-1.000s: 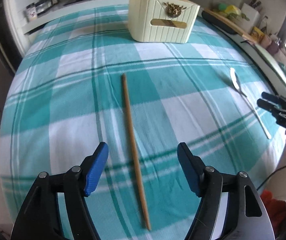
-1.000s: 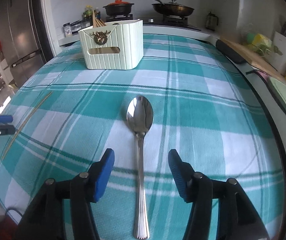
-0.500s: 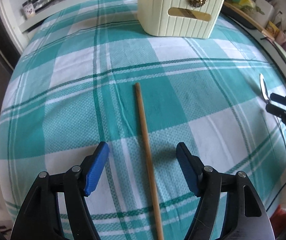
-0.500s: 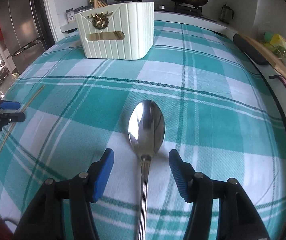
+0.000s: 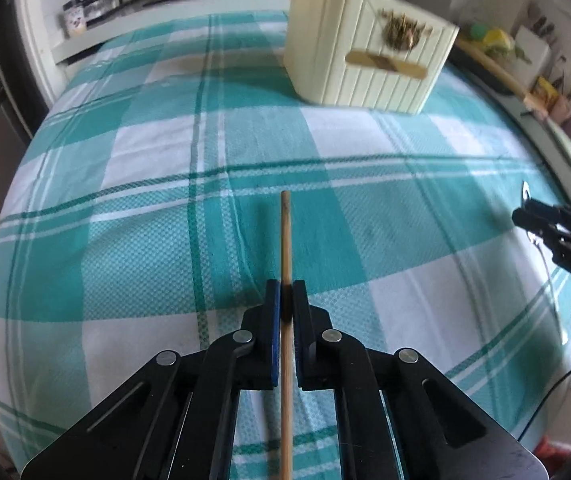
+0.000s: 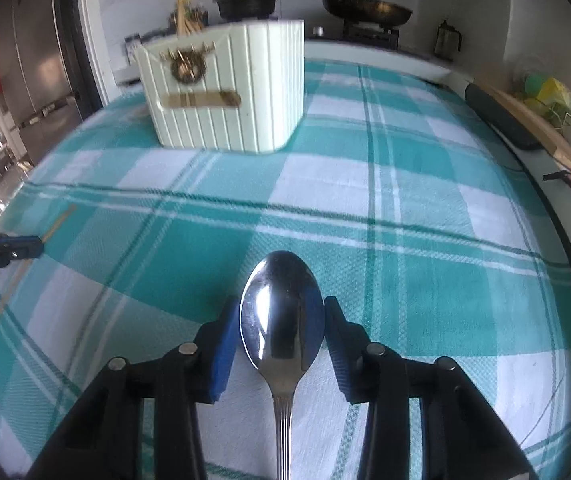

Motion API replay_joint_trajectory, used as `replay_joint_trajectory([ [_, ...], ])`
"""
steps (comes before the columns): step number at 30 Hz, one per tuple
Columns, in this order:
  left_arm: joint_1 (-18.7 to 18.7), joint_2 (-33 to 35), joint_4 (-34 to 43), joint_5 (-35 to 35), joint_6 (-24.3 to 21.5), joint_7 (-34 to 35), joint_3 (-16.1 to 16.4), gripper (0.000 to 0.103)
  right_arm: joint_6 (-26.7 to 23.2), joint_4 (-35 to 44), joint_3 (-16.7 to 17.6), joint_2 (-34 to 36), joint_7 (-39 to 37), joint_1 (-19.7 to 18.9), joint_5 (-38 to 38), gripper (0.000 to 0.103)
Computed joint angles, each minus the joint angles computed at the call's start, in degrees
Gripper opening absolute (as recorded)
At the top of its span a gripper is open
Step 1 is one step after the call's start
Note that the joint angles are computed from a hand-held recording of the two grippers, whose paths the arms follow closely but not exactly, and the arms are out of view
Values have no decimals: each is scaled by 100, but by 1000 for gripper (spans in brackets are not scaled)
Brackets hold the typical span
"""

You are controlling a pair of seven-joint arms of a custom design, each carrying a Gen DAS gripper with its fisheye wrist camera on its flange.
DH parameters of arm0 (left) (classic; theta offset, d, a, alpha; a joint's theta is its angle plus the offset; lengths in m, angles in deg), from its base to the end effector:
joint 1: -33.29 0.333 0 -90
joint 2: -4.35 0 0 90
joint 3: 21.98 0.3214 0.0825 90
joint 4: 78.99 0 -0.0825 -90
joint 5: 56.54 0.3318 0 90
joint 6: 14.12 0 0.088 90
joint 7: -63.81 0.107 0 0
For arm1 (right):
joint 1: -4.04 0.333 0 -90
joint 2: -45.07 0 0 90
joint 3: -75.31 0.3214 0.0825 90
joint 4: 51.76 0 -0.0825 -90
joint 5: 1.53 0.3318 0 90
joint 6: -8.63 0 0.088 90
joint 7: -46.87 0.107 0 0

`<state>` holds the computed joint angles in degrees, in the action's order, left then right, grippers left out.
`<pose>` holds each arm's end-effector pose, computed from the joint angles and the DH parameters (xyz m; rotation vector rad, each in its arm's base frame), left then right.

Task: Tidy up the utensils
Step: 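Lift and carry the chopstick and spoon over the cream box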

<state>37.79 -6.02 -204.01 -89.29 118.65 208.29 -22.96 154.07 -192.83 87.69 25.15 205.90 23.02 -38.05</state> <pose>0.4772 0.0187 0.5289 -1.3870 2.5138 -0.7942 0.3508 0.2298 0.4949 -1.6717 2.0342 -0.6793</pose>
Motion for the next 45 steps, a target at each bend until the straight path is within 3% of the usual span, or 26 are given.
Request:
replay_joint_trajectory([
  [4,-52,-422,-162,-585,34,465,185,4,47,-77,176,-504,177,-1,-218,42],
  [13,-126,-1296,-96,-1893,-542,1297,809,4,-40,-8,551,-1346,211,10,-304,42],
  [19,-60,-1319,82,-2173,-827,1231,901,4,-43,140,666,-1492,196,-93,-375,42],
  [26,11,-981,620,-2190,-1169,918,862,4,270,507,413,-1264,-56,-342,-377,42],
  [34,68,-342,1879,-2397,-1572,456,713,4,295,1694,-58,-413,-1255,-522,-108,42],
  [40,60,781,3800,-2481,-1494,-237,304,4,348,2986,-163,441,-1681,-784,-291,42],
  [45,-19,1770,5149,-2000,-667,-992,-348,4,574,4025,-255,1253,-1440,-864,-944,42],
])
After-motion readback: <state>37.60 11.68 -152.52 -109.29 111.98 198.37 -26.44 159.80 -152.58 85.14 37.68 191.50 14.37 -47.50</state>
